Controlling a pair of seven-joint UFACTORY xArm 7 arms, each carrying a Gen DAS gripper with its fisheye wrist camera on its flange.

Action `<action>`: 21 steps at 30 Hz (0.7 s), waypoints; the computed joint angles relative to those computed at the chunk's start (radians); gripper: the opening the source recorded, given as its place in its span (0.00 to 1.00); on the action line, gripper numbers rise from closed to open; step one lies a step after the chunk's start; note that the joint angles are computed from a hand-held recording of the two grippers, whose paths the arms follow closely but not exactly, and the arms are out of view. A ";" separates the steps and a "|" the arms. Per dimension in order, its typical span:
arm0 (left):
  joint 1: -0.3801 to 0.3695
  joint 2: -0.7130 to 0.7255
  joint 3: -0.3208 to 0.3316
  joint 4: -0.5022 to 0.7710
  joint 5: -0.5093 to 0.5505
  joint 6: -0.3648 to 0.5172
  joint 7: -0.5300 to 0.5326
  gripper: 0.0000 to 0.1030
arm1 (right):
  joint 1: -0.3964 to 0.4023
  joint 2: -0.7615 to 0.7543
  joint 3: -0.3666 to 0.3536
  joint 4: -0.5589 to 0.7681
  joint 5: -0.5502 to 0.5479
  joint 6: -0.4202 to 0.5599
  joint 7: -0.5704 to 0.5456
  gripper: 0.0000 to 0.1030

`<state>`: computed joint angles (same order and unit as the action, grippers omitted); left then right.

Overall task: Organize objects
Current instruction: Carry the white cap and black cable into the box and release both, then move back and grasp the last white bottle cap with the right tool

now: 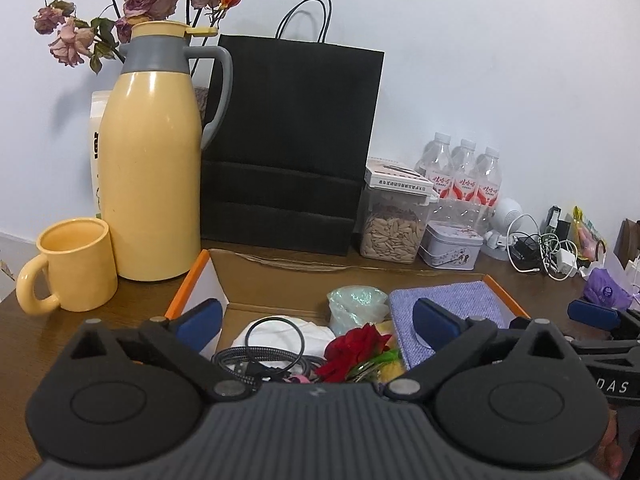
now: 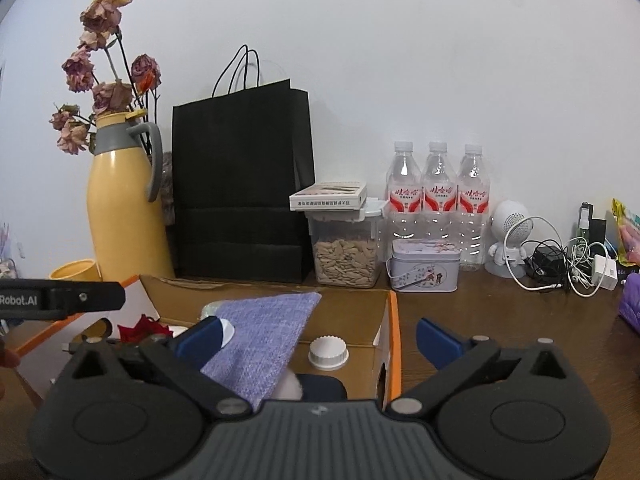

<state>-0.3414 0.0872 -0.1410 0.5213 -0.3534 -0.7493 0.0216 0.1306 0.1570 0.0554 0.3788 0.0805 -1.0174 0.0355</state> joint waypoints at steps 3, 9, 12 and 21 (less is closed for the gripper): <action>0.006 -0.003 0.001 -0.001 0.018 0.009 -0.017 1.00 | 0.004 -0.004 0.002 -0.004 0.008 -0.003 -0.003 1.00; 0.013 -0.016 0.001 -0.014 0.048 0.001 -0.039 1.00 | 0.010 -0.013 0.005 -0.014 0.019 -0.008 -0.004 1.00; 0.013 -0.026 -0.002 -0.026 0.050 -0.008 -0.044 1.00 | 0.016 -0.019 0.008 -0.023 0.030 -0.015 -0.012 1.00; -0.003 -0.082 -0.025 -0.111 0.002 -0.084 -0.034 1.00 | 0.047 -0.063 0.028 -0.091 0.074 -0.080 -0.028 1.00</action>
<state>-0.3447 0.0052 -0.1664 0.4105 -0.3512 -0.8330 -0.0129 0.1779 0.0940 0.0831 0.2881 0.1544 -1.0971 0.0072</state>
